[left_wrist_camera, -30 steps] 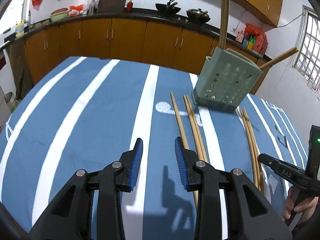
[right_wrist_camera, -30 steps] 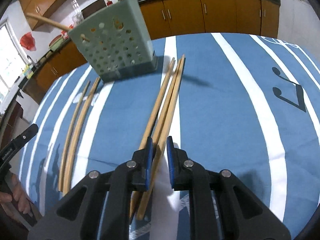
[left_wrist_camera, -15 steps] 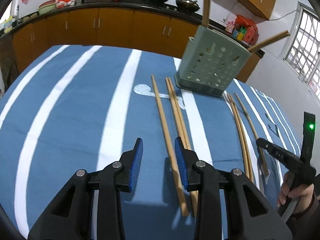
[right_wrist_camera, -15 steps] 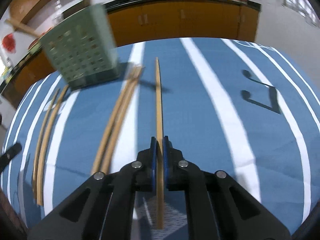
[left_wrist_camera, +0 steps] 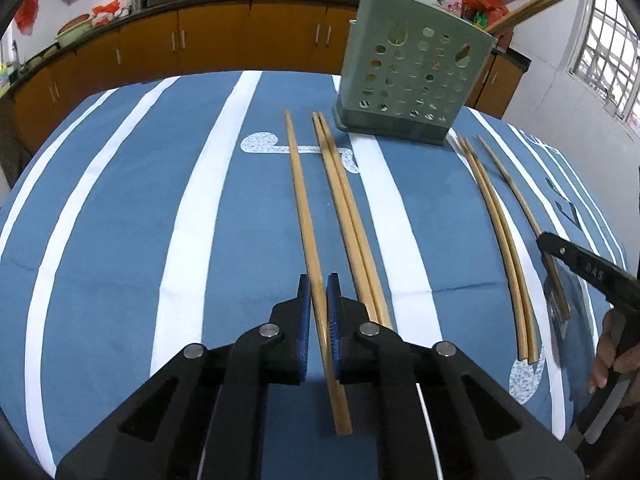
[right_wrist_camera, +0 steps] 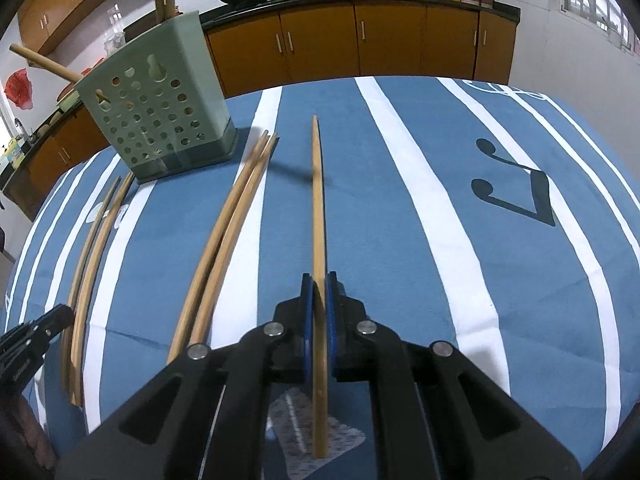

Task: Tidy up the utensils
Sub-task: 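Lower the right tool onto a third chopstick and grasp it while the left tool grasps another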

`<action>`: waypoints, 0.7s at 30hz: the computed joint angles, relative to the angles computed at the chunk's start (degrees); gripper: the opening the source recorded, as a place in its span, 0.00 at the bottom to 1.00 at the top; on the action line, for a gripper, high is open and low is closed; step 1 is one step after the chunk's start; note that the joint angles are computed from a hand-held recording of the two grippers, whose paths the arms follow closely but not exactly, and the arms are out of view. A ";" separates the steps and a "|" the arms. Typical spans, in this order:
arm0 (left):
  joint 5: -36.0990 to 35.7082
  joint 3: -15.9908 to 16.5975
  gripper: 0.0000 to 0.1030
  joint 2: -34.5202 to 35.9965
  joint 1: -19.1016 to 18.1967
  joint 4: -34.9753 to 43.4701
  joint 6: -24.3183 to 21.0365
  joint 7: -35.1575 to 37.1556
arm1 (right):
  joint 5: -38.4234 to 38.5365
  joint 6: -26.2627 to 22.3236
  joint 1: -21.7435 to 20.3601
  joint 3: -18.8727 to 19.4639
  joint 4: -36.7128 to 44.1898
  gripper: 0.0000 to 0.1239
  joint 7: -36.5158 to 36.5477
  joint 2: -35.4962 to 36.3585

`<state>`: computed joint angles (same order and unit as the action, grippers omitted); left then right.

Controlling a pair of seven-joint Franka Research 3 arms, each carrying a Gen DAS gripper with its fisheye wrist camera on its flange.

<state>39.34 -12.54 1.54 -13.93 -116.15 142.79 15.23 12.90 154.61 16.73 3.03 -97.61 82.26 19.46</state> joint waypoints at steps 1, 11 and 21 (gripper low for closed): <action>0.09 0.13 0.08 -0.01 0.10 0.07 -0.45 -0.12 | 0.08 0.07 -0.02 0.05 -0.11 0.06 -0.11 -0.06; 1.05 1.75 0.07 -0.37 2.75 0.30 -2.54 -0.37 | -0.40 -0.08 0.17 -0.16 2.74 0.06 -0.92 2.07; 2.75 2.06 0.08 -0.63 4.13 -0.78 0.45 -0.98 | -2.24 0.25 0.38 -0.97 7.02 0.06 -0.29 5.45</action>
